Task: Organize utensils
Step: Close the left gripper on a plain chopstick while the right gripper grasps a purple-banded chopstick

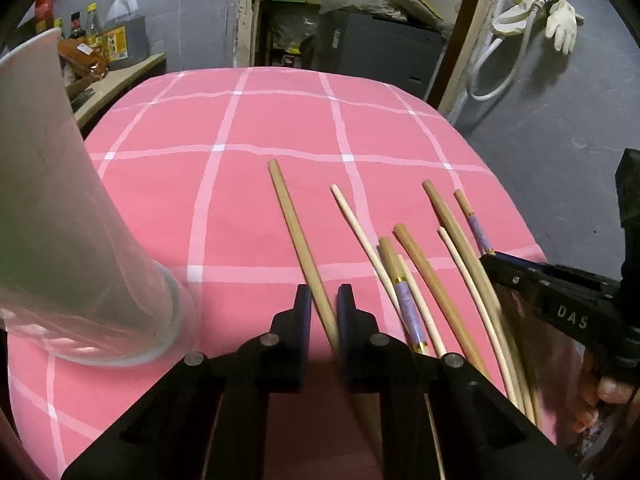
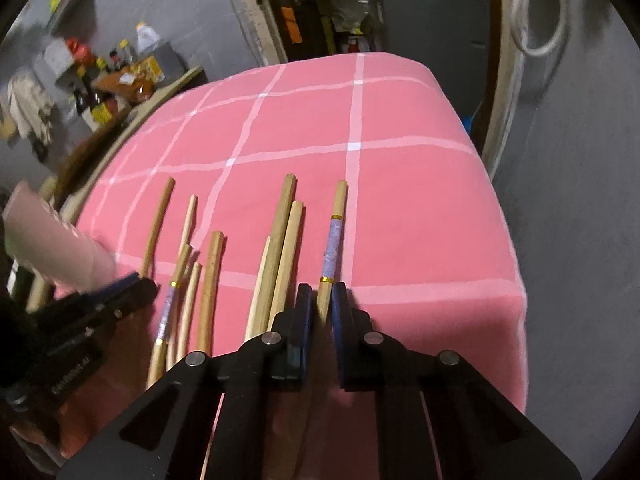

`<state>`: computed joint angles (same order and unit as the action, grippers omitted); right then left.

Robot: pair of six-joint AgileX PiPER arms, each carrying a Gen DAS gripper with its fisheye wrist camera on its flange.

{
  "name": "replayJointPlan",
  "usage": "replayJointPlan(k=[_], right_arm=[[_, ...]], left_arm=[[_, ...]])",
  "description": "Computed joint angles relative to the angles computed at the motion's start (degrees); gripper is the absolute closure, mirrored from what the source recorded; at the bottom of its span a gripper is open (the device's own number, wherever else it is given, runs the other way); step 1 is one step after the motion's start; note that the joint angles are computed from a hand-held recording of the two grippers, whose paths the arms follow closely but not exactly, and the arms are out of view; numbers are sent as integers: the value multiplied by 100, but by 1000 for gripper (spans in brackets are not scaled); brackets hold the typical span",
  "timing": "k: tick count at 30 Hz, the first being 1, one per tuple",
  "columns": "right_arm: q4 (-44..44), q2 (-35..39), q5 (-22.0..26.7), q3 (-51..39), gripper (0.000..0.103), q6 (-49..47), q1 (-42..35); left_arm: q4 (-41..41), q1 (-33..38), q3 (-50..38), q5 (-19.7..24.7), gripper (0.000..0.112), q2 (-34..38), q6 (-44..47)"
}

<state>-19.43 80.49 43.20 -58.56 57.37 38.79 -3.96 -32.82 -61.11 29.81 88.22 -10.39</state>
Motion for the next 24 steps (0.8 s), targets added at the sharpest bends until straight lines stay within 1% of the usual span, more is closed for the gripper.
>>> replayJointPlan(k=[3, 4, 7, 10, 13, 16, 17, 19, 20, 23, 24], right_arm=[[216, -275, -297, 276, 98, 126, -75], [158, -357, -332, 351, 98, 253, -43], [-196, -700, -442, 620, 98, 834, 164], [-837, -1020, -412, 833, 98, 1658, 584], [-1465, -1201, -219, 900, 98, 2365, 1045], [-1816, -1283, -238, 934, 98, 2758, 1297], [-2060, -1376, -322, 1032, 98, 3055, 1411], [-2534, -1432, -342, 1118, 98, 3606, 1643], [-2913, -1439, -319, 1158, 98, 4009, 1839], [-4039, -1411, -8, 1188, 98, 5074, 2481], [-4291, -1389, 14, 1170, 98, 5274, 2565]], left_arm=[[-423, 90, 43, 85, 105, -83, 363], [-557, 117, 38, 116, 108, -97, 479], [-941, 182, 138, 156, 108, -252, 859], [-1053, 155, 239, 168, 108, -364, 994], [-1022, 114, 300, 179, 108, -391, 967], [-1324, 206, 405, 167, 108, -496, 1278], [-1451, 239, 471, 146, 108, -576, 1399], [-1823, 325, 684, 48, 108, -826, 1780], [-1925, 338, 789, -30, 108, -960, 1887], [-2364, 355, 1172, -353, 108, -1486, 2322], [-2588, 366, 1303, -485, 108, -1668, 2539]])
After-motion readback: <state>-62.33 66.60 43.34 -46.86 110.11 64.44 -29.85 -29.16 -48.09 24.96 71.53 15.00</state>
